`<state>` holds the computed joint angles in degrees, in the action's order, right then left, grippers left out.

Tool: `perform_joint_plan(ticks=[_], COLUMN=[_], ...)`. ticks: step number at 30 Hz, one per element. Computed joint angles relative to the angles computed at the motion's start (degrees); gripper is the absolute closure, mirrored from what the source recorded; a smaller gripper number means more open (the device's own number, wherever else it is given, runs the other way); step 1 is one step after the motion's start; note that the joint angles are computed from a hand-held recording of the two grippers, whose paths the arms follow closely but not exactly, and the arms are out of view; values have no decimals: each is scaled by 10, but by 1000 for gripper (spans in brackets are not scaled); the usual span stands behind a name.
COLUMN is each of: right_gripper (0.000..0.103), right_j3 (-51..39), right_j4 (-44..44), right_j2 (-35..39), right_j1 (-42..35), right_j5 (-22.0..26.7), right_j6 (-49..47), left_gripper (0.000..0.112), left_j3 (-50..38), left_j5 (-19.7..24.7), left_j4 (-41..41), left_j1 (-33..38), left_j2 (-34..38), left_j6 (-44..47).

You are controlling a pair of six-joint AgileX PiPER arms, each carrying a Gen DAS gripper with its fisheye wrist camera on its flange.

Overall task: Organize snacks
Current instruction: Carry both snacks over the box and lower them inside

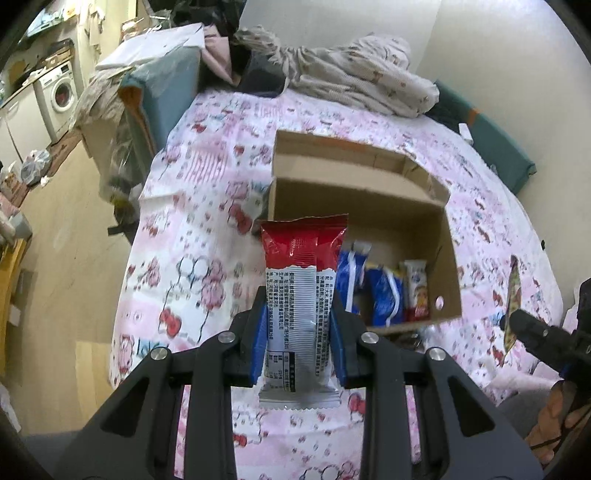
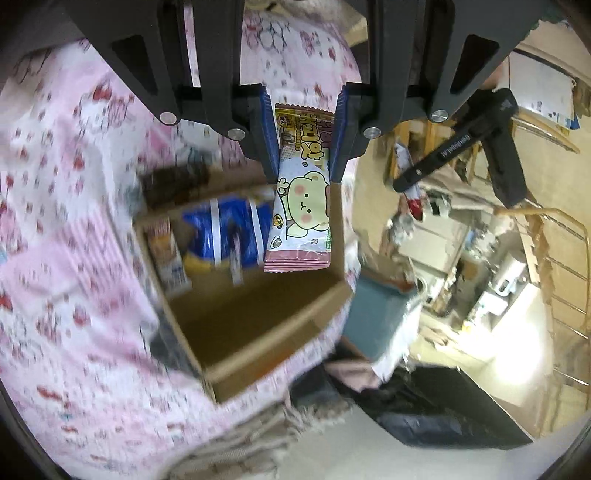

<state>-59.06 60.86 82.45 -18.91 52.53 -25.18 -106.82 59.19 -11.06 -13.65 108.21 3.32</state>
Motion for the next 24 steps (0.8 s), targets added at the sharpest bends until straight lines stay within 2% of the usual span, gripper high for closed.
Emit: perform_joint_plan(ticks=[3, 12, 18, 20, 24], right_gripper=[75, 75, 75, 75, 75], right_j3=[-34, -120, -145, -143, -135], right_j4=[7, -15, -13, -19, -13], right_j2=[14, 82, 137, 149, 181], right_j1=[-22, -28, -12, -3, 9], right_j5=[8, -8, -39, -59, -83], right_j6=[-4, 22, 20, 20, 4], left_gripper=[87, 87, 87, 87, 87], left_j3=[-54, -214, -306, -307, -267], left_j5=[17, 71, 93, 85, 33], left_j4=[4, 14, 29, 30, 20], left_j1=[-8, -36, -51, -53, -54], left_j2=[31, 134, 205, 216, 220], left_j6=[-7, -22, -31, -29, -8])
